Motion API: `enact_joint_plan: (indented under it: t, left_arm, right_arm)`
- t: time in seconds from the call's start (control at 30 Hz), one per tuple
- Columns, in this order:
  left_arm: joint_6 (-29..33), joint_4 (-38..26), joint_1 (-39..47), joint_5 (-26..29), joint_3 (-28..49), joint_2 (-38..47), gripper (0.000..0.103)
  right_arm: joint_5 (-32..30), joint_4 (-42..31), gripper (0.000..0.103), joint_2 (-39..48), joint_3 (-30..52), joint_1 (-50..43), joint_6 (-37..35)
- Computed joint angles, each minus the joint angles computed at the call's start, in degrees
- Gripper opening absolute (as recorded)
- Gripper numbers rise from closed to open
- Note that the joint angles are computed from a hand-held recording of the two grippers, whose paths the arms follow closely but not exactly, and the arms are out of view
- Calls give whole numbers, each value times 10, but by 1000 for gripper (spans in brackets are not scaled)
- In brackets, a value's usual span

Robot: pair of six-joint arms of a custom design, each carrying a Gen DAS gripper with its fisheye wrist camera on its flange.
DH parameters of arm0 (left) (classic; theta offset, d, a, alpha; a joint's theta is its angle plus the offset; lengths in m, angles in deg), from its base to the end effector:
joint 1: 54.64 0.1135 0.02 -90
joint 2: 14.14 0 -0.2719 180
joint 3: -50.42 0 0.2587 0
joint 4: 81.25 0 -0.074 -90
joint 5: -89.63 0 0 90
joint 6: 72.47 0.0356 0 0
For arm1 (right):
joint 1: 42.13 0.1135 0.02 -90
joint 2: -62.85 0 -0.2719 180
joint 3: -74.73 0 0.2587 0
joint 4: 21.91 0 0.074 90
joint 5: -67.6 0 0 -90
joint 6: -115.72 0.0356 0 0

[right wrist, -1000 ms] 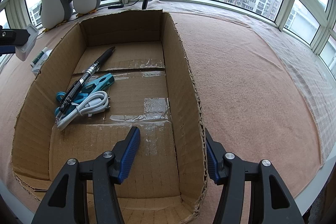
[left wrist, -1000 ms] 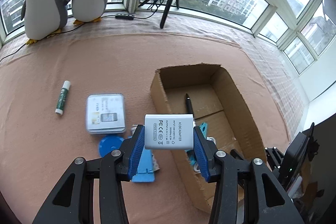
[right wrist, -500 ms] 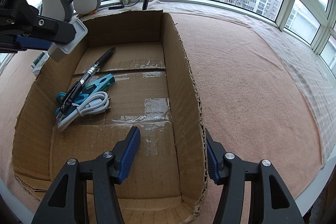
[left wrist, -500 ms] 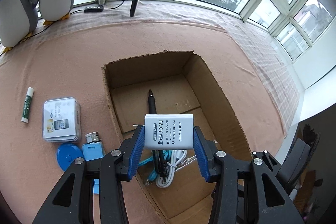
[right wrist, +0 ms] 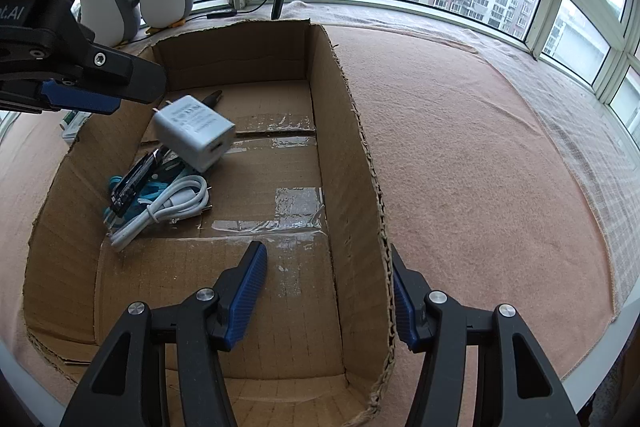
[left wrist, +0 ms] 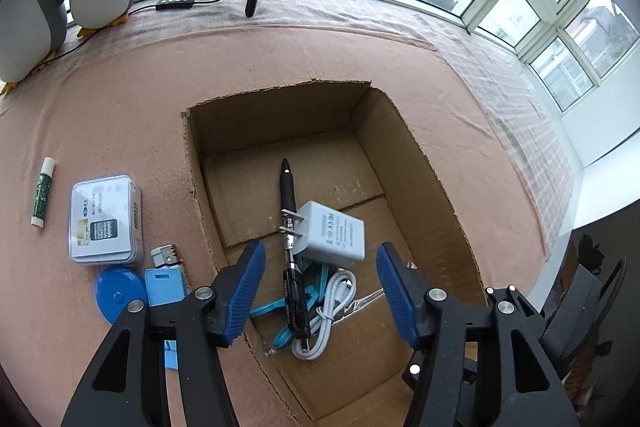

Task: Organize rigid objects
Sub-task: 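Carry the white adapter with the left gripper into the box and release, then lower the left gripper onto the clear plastic case and close it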

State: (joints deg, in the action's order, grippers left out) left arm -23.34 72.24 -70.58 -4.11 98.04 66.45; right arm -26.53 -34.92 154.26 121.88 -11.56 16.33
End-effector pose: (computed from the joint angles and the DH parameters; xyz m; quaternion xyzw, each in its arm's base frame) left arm 0.2393 -0.0659 0.1466 -0.2165 0.9396 -0.0974 0.2464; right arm 0.2322 0.1401 0.1126 -0.3372 0.8977 0.0857 0.2704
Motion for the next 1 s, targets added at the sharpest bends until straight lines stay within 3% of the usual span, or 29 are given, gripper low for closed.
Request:
enact_joint_plan:
  t: [0.37, 0.63, 0.87, 1.0]
  left_arm:
    - [5, -31, -5, -11, -19, -62, 61]
    - [15, -108, 36, -3, -86, -219, 61]
    - [68, -244, 144, 24, -134, -409, 61]
    - [172, -302, 321, 103, -144, -468, 61]
  right_arm:
    - [0, 2, 53, -1, -3, 0, 0]
    - [0, 3, 53, -1, -3, 0, 0]
    - [1, 3, 53, -1, -4, 0, 0]
    - [2, 4, 53, -1, -4, 1, 1]
